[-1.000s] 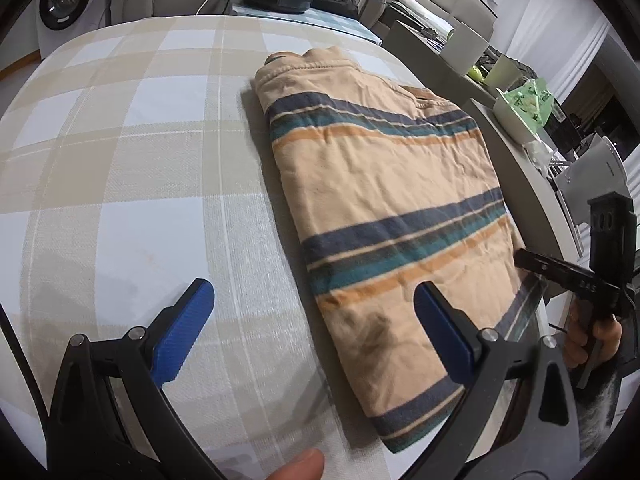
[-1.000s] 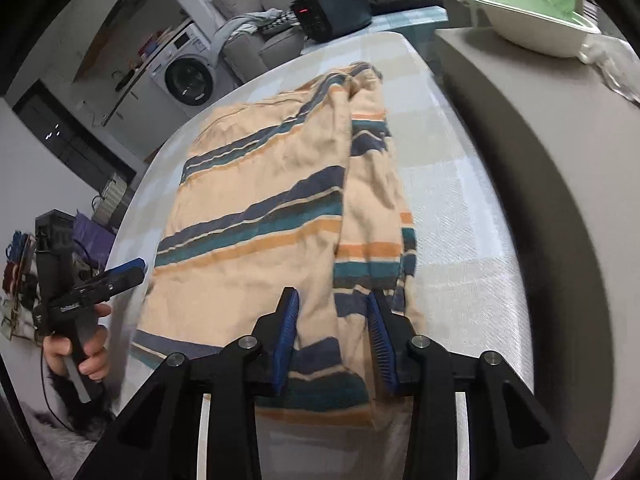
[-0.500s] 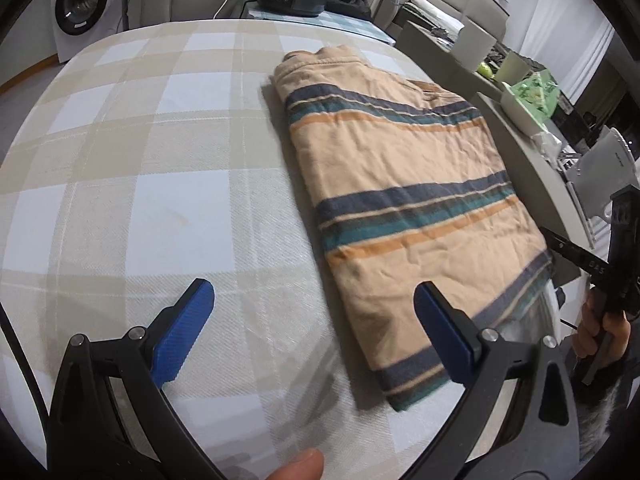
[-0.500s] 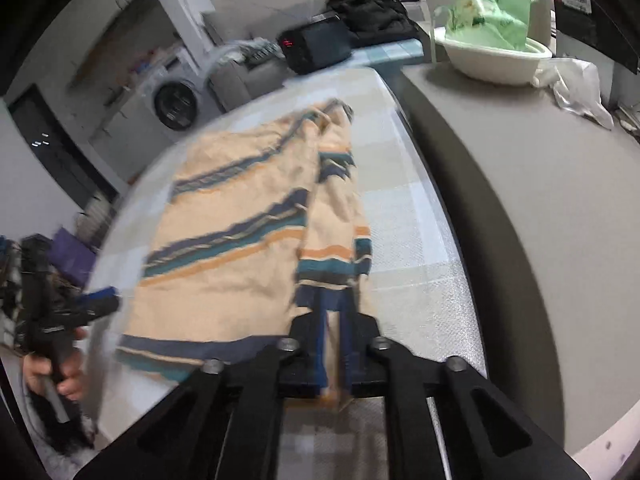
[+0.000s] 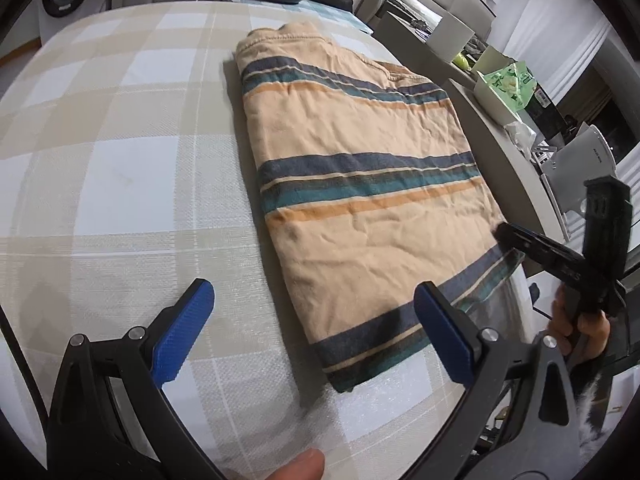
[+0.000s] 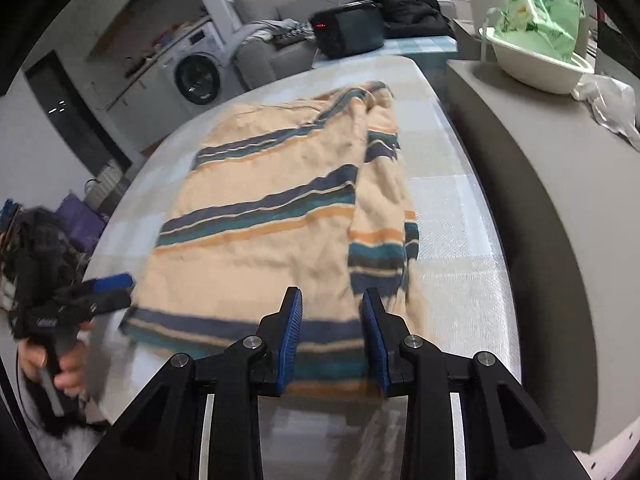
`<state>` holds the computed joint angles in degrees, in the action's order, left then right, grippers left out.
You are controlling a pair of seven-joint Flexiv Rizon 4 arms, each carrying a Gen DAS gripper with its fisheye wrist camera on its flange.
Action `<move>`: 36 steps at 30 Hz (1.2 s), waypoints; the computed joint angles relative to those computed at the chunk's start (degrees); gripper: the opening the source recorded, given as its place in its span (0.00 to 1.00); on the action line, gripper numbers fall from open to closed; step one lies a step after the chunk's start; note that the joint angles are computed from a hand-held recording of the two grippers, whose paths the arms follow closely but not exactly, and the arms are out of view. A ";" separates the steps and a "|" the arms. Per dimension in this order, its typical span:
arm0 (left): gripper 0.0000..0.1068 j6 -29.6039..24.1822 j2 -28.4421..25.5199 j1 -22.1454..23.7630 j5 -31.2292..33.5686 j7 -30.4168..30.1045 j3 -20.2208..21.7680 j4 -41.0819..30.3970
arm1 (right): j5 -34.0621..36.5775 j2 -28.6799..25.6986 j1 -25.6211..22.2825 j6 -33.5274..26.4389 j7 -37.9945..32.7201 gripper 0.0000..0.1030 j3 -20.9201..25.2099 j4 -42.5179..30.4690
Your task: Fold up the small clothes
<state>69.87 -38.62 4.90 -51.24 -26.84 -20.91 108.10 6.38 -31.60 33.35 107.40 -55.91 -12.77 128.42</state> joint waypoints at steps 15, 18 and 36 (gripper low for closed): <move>0.93 -0.40 -0.98 -1.16 4.56 -4.29 1.59 -2.80 | 11.98 -1.46 7.78 5.36 -6.54 0.04 -4.36 1.52; 0.93 -1.16 -1.18 -1.10 5.81 -5.20 1.96 -3.09 | 10.44 -2.29 3.46 6.39 -3.24 0.09 -0.44 1.39; 0.13 -10.20 -9.92 0.25 1.46 -10.23 -0.47 -15.03 | 1.95 -5.55 -10.21 5.16 2.33 0.25 7.77 -5.31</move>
<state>59.67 -48.54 5.15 -49.78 -37.07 -21.38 93.07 8.33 -37.15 23.14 112.56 -53.58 -5.00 123.11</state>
